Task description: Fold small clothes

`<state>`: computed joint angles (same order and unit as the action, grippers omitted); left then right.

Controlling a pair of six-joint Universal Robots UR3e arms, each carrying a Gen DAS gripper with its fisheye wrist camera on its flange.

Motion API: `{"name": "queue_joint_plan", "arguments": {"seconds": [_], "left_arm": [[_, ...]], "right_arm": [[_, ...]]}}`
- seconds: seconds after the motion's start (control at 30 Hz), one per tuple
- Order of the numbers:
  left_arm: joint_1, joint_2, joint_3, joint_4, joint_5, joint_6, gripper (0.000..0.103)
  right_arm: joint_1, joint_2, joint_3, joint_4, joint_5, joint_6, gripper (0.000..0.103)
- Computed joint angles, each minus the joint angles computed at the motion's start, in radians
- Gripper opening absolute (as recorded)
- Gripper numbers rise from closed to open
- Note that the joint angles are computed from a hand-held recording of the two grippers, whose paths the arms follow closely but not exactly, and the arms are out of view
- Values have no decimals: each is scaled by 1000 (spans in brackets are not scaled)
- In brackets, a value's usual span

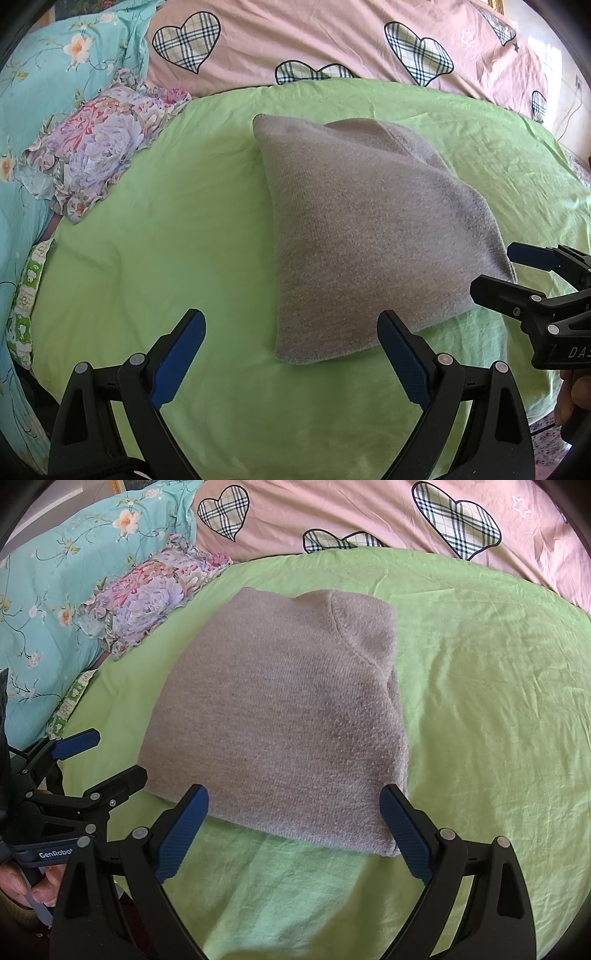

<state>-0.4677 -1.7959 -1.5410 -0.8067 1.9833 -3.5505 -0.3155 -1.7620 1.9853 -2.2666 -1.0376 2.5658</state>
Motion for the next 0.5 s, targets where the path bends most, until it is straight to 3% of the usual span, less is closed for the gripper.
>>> {"name": "queue_joint_plan", "arguments": {"seconds": [0.5], "left_arm": [[-1,1,1,6,1,1,95]], "right_arm": [[-1,-3,0,0,2,3,94]]}}
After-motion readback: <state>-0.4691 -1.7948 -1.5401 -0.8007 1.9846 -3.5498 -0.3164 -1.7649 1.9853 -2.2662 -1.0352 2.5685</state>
